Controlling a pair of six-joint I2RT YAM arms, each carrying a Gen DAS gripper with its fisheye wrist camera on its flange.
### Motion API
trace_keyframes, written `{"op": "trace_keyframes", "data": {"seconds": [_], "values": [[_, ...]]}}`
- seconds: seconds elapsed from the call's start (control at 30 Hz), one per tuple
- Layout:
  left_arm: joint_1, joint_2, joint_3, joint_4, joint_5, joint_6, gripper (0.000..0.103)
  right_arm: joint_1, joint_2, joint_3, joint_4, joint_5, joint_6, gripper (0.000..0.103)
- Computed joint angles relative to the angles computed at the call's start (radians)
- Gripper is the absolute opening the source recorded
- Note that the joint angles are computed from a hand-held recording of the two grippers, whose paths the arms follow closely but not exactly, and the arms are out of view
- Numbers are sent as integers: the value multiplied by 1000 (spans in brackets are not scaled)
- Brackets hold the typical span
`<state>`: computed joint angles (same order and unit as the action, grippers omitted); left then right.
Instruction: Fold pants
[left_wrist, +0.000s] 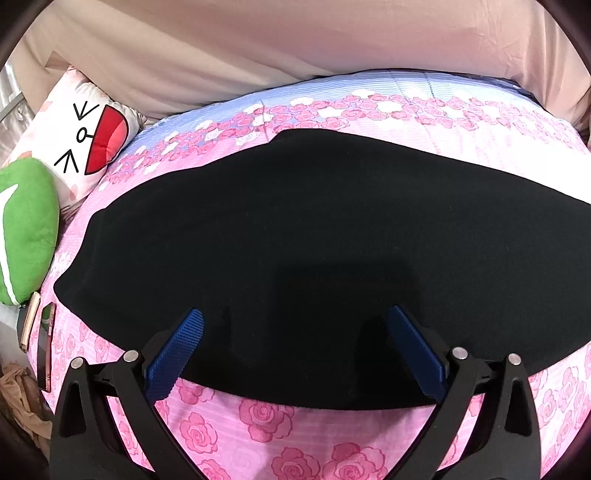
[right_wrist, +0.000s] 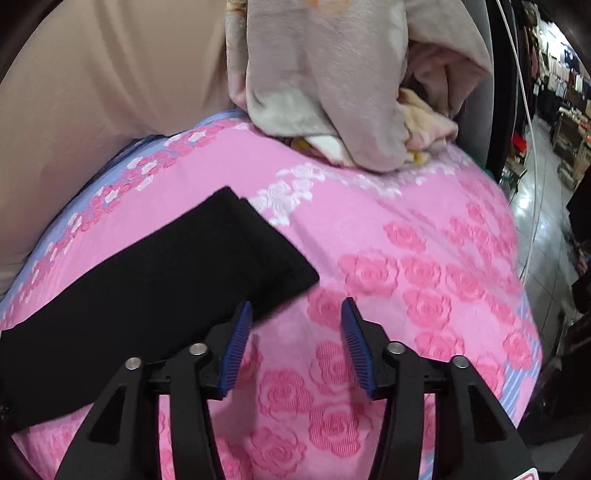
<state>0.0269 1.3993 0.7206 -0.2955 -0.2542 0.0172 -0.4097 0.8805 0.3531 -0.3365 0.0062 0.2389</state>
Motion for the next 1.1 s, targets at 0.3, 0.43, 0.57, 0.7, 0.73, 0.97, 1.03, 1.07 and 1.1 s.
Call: {"op": "trace_keyframes", "data": {"seconds": [0.3, 0.43, 0.57, 0.7, 0.73, 0.97, 1.03, 1.07, 1.1], "values": [[12, -52, -39, -25, -2, -17, 98, -69, 109, -4, 103, -182, 18, 64], [4, -41, -44, -23, -15, -32, 98, -55, 182, 29, 146, -178, 16, 65], [-12, -38, -42, -25, -20, -44, 98, -40, 259, 67, 187, -154, 24, 66], [-13, -47, -37, -38, -1, -39, 98, 6, 213, 72, 153, -25, 36, 61], [-8, -55, -37, -43, 4, -33, 98, 37, 124, 42, 149, 64, 36, 62], [1, -44, -28, -50, 16, -33, 98, 55, 260, 89, 179, 3, -26, 9], [-3, -50, -26, -58, 11, -37, 98, 77, 263, 93, 185, 24, -28, 8], [-7, -54, -25, -63, 7, -41, 98, 96, 219, 90, 175, 50, -41, 7], [-11, -61, -25, -68, 2, -42, 98, 105, 164, 86, 164, 74, -49, 7]]}}
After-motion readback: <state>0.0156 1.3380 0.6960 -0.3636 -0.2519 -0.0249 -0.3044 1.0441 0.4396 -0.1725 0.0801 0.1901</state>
